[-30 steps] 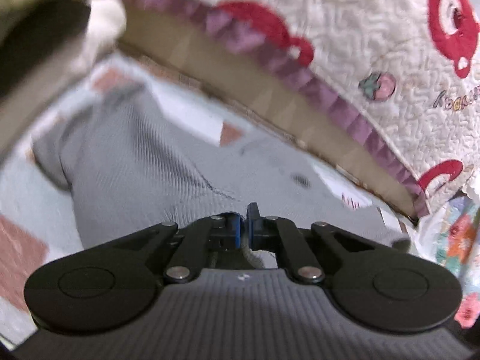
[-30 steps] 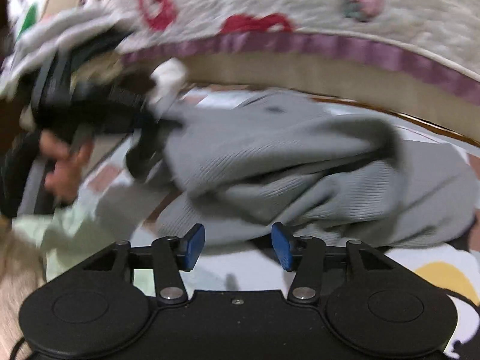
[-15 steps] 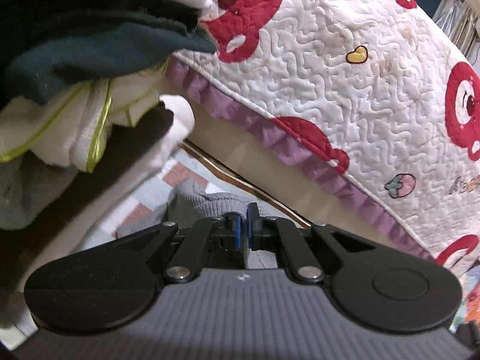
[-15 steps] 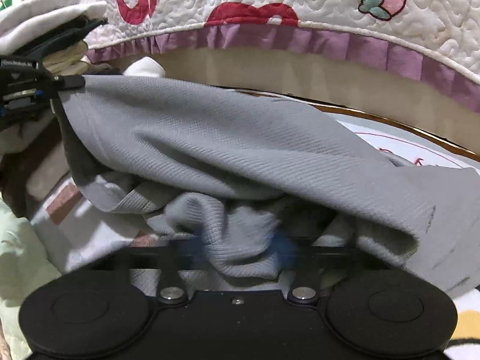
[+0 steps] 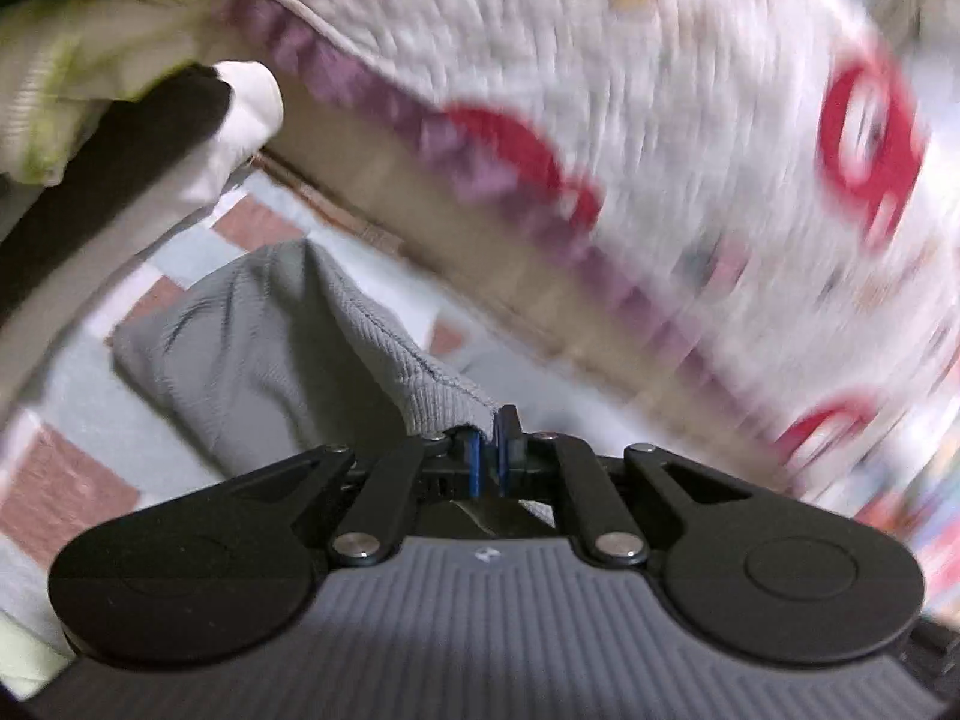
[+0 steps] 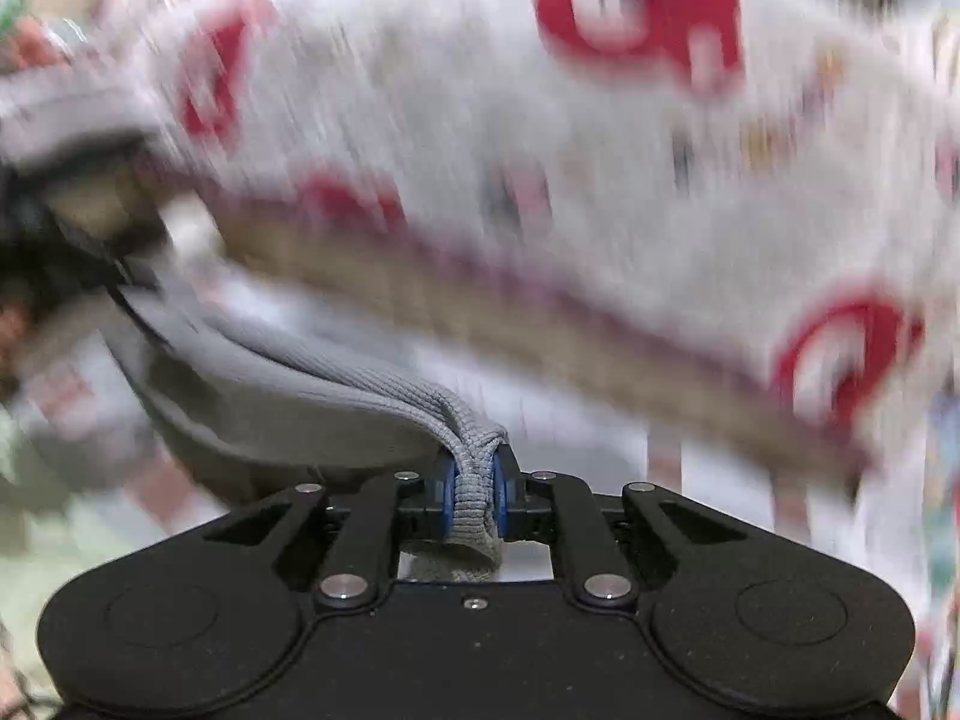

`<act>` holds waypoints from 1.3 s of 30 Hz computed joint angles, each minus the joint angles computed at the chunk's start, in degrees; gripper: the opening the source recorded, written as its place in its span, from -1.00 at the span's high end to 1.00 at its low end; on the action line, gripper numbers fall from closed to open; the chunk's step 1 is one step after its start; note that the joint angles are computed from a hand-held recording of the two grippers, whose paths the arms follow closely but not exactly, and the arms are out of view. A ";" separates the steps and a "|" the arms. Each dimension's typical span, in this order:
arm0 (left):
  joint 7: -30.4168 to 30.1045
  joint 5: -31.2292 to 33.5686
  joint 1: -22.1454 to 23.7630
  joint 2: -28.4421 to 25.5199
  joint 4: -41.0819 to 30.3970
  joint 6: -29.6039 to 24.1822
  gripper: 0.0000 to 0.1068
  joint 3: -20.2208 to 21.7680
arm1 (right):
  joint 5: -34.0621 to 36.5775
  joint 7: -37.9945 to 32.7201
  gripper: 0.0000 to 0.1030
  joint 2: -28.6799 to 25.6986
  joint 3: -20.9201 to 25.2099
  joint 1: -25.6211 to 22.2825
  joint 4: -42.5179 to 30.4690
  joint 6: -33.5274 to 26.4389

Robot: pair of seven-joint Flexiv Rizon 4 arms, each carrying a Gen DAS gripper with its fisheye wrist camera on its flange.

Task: Fold clothes

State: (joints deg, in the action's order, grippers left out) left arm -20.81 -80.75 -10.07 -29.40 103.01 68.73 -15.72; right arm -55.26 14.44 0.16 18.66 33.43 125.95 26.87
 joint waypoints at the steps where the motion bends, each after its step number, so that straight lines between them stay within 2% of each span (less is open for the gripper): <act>1: -2.10 3.75 -0.90 -0.42 0.26 0.40 0.91 0.95 | 2.01 2.87 0.73 -0.51 -0.21 -0.43 1.13 2.41; 3: -7.02 8.99 -0.45 -0.91 0.47 -1.66 0.91 1.47 | 2.74 5.78 0.73 -1.08 -0.58 -0.88 2.59 4.45; 5: -9.23 10.58 0.90 -0.98 0.45 -3.19 0.87 0.65 | 2.71 4.56 0.73 -1.35 -0.77 -0.80 2.25 2.69; 6: -8.26 9.18 1.67 -0.73 0.61 -3.09 0.86 -0.33 | 2.02 4.40 0.73 -1.20 -0.89 -0.83 2.10 1.90; 8: -6.30 5.75 2.43 -0.23 0.76 -2.63 0.70 -1.54 | 0.30 5.15 0.70 -0.72 -0.98 -0.97 2.45 0.88; 9: -5.66 3.64 2.51 -0.14 0.64 -2.23 0.47 -1.87 | 0.17 5.00 0.67 -0.73 -0.96 -1.03 2.56 0.17; 10: -5.06 1.42 2.46 -0.09 0.44 -1.90 0.38 -2.06 | 0.39 4.67 0.60 -1.04 -0.93 -1.06 2.68 -0.51; 13: -5.03 -1.56 2.23 -0.19 -0.15 -3.89 0.38 -1.24 | 4.70 3.70 0.57 -2.63 -0.73 -0.88 3.56 -1.78; 14: -5.43 -1.82 2.08 -0.31 -0.39 -4.42 0.38 -0.88 | 6.35 5.71 0.57 -2.22 -0.73 -1.05 4.53 -0.66; 15: -5.78 -1.15 1.51 -0.45 -0.56 -3.90 0.38 -0.27 | 7.83 8.27 0.57 -1.56 -0.73 -1.35 5.69 1.00; 17: -6.30 0.83 0.50 -0.71 -0.70 -2.17 0.38 0.59 | 6.50 14.10 0.55 0.94 -0.88 -2.36 9.04 6.53; 20: -6.12 1.43 0.48 -0.84 -0.67 -1.22 0.35 0.23 | 0.52 22.81 0.18 4.82 -1.33 -4.81 14.01 16.17; 21: -6.10 1.29 0.60 -0.86 -0.60 -1.20 0.32 0.06 | -3.11 27.60 0.05 5.78 -1.57 -5.92 15.78 20.08; 24: -7.73 3.20 0.63 -1.20 -0.56 -1.16 0.28 0.30 | -15.27 41.41 -0.16 5.87 -2.86 -9.12 18.77 29.56; 26: -9.65 5.01 1.23 -1.58 -0.59 -2.39 0.21 0.27 | -22.79 48.37 -0.19 4.43 -4.39 -10.83 19.27 35.00; 27: -11.60 5.00 2.56 -2.03 -0.79 -5.62 0.05 -0.25 | -28.99 51.98 -0.19 2.87 -6.54 -12.50 19.19 40.26; 28: -14.33 5.06 3.85 -2.82 -1.22 -9.34 -0.03 -0.62 | -34.88 55.57 -0.15 0.99 -8.60 -13.79 18.72 45.01; 29: -15.21 5.93 3.81 -3.44 -1.58 -9.83 -0.03 -0.39 | -37.05 57.17 -0.10 -0.57 -8.80 -14.46 18.32 46.05; 30: -15.56 7.09 3.48 -3.97 -1.87 -9.37 0.01 -0.10 | -35.48 55.56 0.25 -1.27 -7.84 -14.40 18.14 44.40; 31: -15.96 8.32 3.24 -4.50 -2.14 -8.87 0.12 0.08 | -32.66 52.96 0.76 -1.68 -6.93 -13.74 18.02 42.09; 32: -16.40 9.62 3.08 -5.03 -2.41 -8.35 0.35 0.18 | -28.81 47.79 0.93 -1.29 -6.17 -13.16 17.81 40.00; 33: -16.89 11.00 2.97 -5.57 -2.67 -7.82 0.98 0.22 | -25.10 42.22 0.92 -0.72 -5.55 -12.60 17.46 37.93; 34: -17.43 12.44 2.91 -6.11 -2.93 -7.28 0.95 0.21 | -18.46 34.34 0.92 0.66 -4.21 -11.52 16.97 33.71; 35: -15.09 12.87 2.43 -5.74 -2.56 -4.07 0.95 -0.20 | -12.36 27.11 0.92 3.40 -2.61 -10.29 16.09 27.92; 37: -9.20 7.62 4.76 -3.33 -1.04 -3.68 0.96 -3.63 | -5.93 15.86 0.94 8.40 -0.28 -8.78 13.28 16.48; 38: -7.77 3.96 6.71 -1.61 -0.05 -7.78 0.96 -4.81 | -4.80 11.12 0.94 10.35 0.54 -8.50 11.63 11.32; 39: -7.32 0.54 8.63 0.08 0.90 -13.22 0.96 -5.34 | -3.07 7.86 0.94 11.60 2.76 -7.56 9.85 3.50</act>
